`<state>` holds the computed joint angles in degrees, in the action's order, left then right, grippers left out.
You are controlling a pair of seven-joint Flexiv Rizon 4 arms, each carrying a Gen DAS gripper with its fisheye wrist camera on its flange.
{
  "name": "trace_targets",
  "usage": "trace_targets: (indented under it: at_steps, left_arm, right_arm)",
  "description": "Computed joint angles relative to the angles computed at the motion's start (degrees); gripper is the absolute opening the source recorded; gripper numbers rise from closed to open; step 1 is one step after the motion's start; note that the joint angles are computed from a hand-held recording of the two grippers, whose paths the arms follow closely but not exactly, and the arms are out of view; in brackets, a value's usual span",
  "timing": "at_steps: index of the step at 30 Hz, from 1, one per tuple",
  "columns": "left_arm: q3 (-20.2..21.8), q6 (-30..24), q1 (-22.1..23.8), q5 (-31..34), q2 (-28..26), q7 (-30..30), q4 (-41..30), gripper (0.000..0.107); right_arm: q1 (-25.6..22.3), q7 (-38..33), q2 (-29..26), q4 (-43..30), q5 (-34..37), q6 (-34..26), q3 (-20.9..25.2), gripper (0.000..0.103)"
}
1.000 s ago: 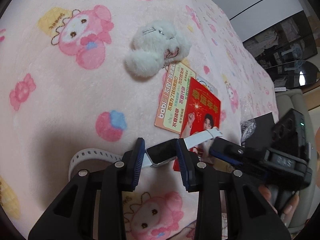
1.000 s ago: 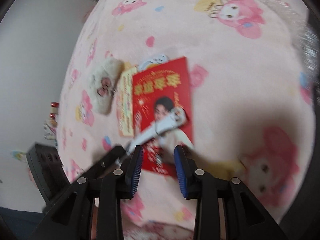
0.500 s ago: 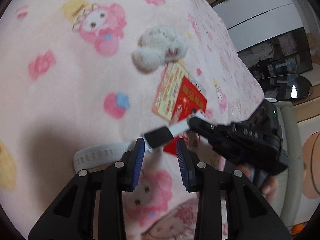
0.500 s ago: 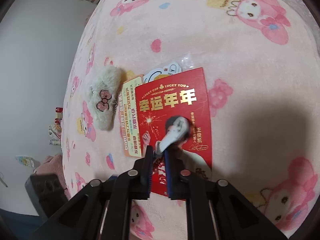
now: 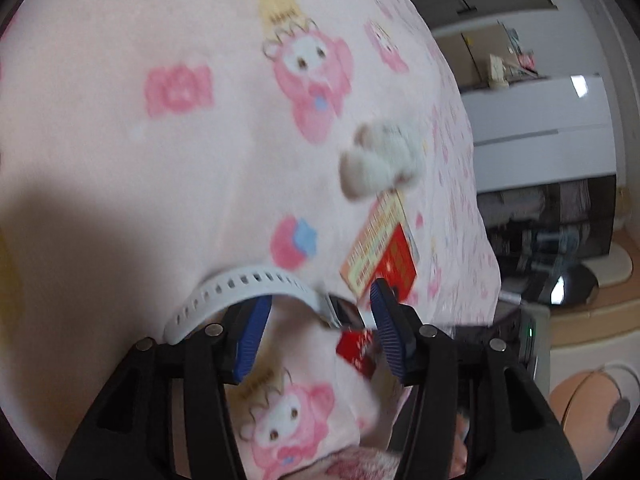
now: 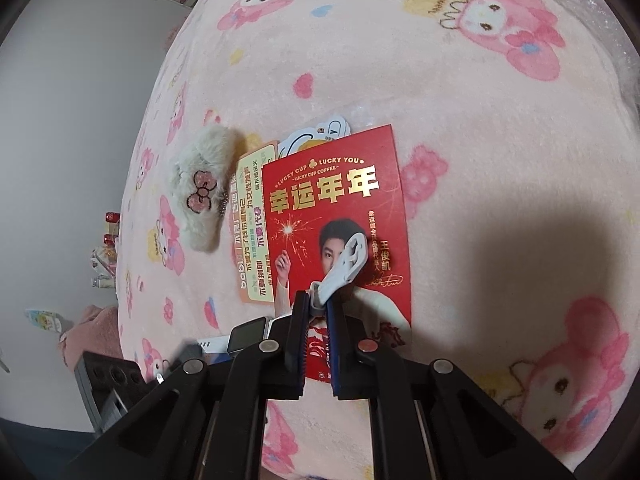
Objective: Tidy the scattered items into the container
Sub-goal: 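Carry the smartwatch with the left gripper over the black box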
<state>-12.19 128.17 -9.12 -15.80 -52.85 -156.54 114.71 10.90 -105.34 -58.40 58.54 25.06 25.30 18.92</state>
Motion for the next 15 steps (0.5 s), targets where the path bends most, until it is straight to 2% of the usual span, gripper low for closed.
trace_targets:
  at_steps: [1,2,3,9,13,15]
  left_arm:
    - [0.87,-1.56,-0.88,-1.71,0.62,0.58,0.19,0.043]
    - [2.57,-4.57,-2.76,-4.43,1.74,2.16,0.23,0.015]
    - [4.25,-7.52,-4.48,-6.30,2.82,4.18,0.10,0.010]
    - [10.97,-13.22,-13.09,-11.61,6.73,13.91,-1.88,0.004]
    - [14.22,-14.13,-17.86,-14.29,8.82,19.85,-3.54,0.004]
    - [14.50,-13.89,-19.00,-14.74,9.96,22.55,-3.92,0.004]
  right_arm:
    - [-0.03,-0.31,0.18,0.30,0.03,0.32,0.02,0.007]
    - [-0.08,-0.58,0.37,0.57,0.06,0.66,0.03,0.007]
    - [-0.11,-0.89,0.63,0.88,0.06,1.14,0.01,0.007]
    - [-0.75,-4.42,4.32,4.93,0.01,4.76,0.34,0.006]
    - [-3.11,-5.86,7.60,8.09,2.47,6.41,1.36,0.006]
    - [-4.22,-6.84,9.49,9.79,3.72,7.33,1.66,0.006]
